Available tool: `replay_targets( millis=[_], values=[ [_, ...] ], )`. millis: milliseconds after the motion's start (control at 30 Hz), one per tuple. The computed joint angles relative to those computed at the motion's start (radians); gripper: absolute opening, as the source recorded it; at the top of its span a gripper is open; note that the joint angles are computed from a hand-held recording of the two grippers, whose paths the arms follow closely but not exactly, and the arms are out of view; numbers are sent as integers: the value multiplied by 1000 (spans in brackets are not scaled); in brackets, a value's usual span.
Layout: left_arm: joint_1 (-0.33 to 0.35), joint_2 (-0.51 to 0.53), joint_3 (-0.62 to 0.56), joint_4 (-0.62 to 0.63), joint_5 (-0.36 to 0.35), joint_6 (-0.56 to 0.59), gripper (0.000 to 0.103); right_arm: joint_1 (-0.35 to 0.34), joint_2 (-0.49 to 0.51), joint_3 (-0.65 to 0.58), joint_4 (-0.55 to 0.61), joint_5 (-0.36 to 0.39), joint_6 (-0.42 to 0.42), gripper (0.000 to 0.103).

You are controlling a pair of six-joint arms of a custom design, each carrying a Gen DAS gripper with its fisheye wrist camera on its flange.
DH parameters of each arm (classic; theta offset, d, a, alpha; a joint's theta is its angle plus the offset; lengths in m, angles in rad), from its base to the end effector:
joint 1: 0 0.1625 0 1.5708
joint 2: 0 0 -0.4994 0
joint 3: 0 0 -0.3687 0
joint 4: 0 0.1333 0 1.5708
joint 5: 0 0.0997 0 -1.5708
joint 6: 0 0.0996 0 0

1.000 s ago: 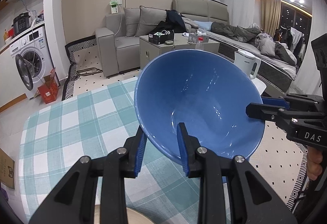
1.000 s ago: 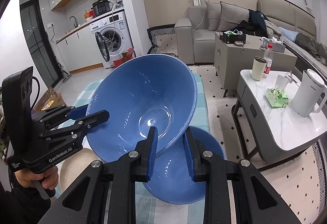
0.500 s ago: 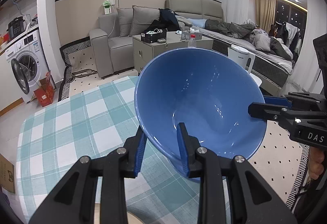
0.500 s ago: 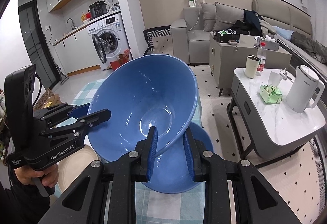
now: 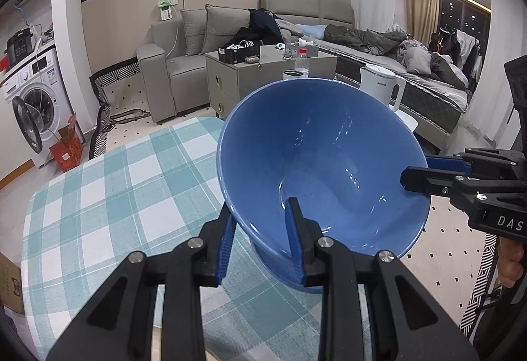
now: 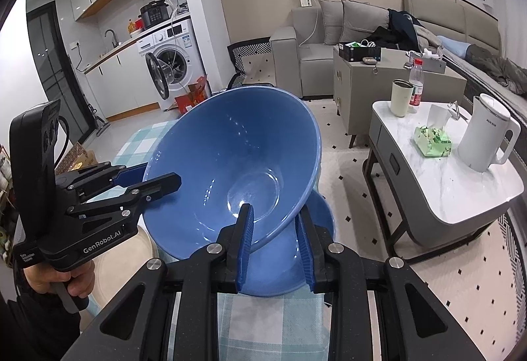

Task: Organize plates and bowls
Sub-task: 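Lower the held blue bowl into the nested blue bowls with both grippers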

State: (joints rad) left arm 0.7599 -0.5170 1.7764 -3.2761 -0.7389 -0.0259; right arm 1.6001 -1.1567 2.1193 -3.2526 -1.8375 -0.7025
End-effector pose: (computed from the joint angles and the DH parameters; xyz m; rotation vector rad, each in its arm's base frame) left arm -0.3402 -0.6088 0.0409 0.6943 2.3041 -0.9258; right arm 0.1231 -0.5465 0.3105 0.7919 -2.4261 0.7915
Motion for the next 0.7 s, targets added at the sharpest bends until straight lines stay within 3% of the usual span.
replay_targets(
  millis=[700],
  values=[
    [28, 23, -5, 29, -27, -37, 28, -2, 28, -3, 6, -48, 8, 28]
  ],
)
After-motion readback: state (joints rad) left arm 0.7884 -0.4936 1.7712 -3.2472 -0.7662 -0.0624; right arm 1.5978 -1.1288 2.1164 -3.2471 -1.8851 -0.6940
